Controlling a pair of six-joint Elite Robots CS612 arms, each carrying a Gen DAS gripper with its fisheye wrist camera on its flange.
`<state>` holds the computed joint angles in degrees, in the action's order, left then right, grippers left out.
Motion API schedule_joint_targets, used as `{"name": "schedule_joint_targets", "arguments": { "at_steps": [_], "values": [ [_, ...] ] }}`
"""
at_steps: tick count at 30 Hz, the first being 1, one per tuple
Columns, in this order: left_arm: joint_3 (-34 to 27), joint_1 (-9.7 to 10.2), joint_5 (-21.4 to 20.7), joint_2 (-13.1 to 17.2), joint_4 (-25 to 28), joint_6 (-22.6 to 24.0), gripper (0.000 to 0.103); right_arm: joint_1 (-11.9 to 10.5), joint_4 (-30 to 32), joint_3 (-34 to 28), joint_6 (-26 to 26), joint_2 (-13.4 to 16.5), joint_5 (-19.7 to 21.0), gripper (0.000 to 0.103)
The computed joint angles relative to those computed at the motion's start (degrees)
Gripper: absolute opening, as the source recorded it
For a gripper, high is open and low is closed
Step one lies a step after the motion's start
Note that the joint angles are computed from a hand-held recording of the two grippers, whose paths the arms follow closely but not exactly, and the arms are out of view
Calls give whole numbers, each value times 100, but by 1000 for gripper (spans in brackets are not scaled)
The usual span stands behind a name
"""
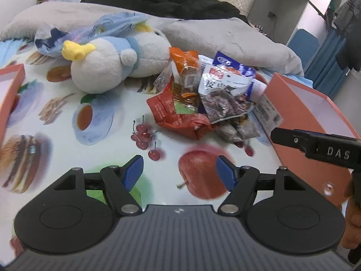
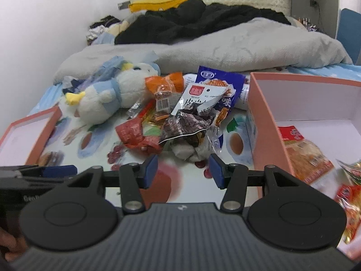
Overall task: Organize snacks
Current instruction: 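Grasp the red packet with the left tool while the right tool grasps the white shrimp-snack bag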
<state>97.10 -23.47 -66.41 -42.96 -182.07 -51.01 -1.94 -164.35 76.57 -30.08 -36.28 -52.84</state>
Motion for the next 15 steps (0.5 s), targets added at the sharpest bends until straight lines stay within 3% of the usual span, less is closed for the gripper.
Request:
{"name": "schedule_joint_targets", "arguments": {
  "at_steps": [2, 6, 9, 15],
  "values": [
    [-88, 65, -26, 110, -78, -40, 75, 53, 65, -169, 17, 96, -65, 53],
    [-329, 206, -225, 314, -106, 136, 76, 130, 213, -505, 25, 286, -81, 79],
    [-494, 255, -254, 449, -128, 379, 90, 215, 198, -756, 44, 433, -290, 79],
    [-874, 331, -200, 680, 209, 663, 95, 352, 610, -1334, -128, 746, -430, 80]
  ]
}}
